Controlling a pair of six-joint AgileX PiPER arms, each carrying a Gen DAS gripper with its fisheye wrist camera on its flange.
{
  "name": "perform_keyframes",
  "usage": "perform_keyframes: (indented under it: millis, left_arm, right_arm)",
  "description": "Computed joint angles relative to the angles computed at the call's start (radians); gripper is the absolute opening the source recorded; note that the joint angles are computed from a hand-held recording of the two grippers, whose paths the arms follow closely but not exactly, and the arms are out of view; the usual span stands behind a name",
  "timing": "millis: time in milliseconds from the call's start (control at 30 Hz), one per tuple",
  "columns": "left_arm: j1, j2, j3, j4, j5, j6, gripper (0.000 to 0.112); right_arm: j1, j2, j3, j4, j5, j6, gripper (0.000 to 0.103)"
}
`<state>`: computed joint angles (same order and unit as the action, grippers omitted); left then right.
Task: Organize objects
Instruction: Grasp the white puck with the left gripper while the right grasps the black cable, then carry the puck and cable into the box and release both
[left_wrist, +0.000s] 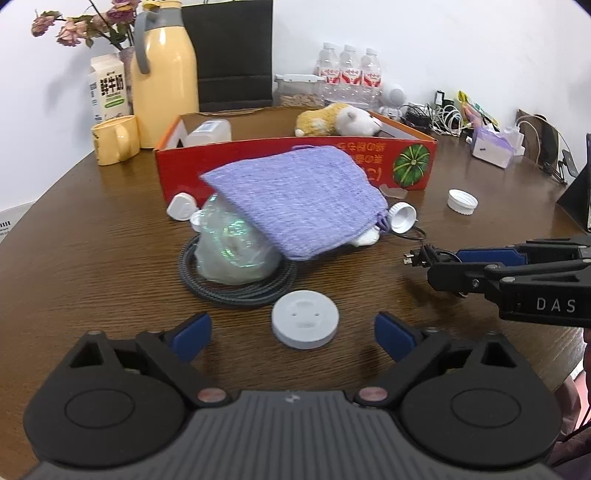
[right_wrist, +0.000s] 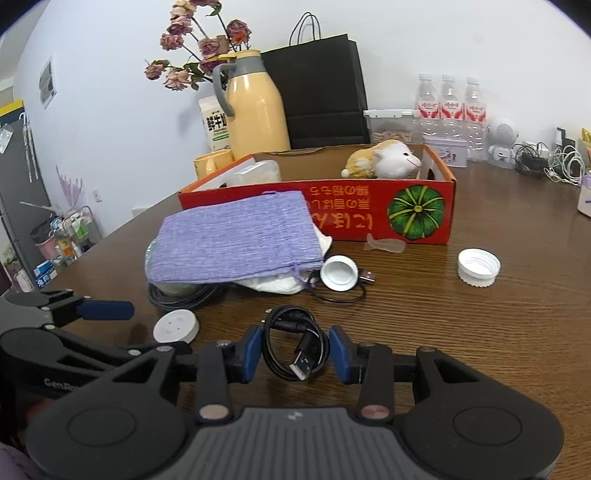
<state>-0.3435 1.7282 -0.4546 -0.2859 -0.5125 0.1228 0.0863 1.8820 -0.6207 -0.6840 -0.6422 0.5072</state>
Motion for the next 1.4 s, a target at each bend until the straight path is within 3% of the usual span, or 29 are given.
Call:
perform_keyframes:
  millis: [200,300,800,1400]
  left_arm:
    - [-0.03,0.014,-0.023,-0.055,0.007,0.04,0.066]
    - [-0.036,0.011,-0.016,-0.075,-0.009,0.052,0.041]
    - [-0.007,-0.045,0.066,0.006,-0.088,-0.022,0.04]
    - [0.141,-0.22,0.097,0.054,-0.066,0.011,0.04]
  right_arm:
    - [-0.004,0.001,0.003,-0.006,-0.013,-0.008,0.039]
    - [-0.003,0.001,0.005,-0.006,-0.018,-0.012,0.038]
    - [-0.007,-0.017,0.028,0.007,-0.038,-0.029,0.038]
    - [0.0,-0.072,-0.001,0.05,-0.035,-0.095,0.038]
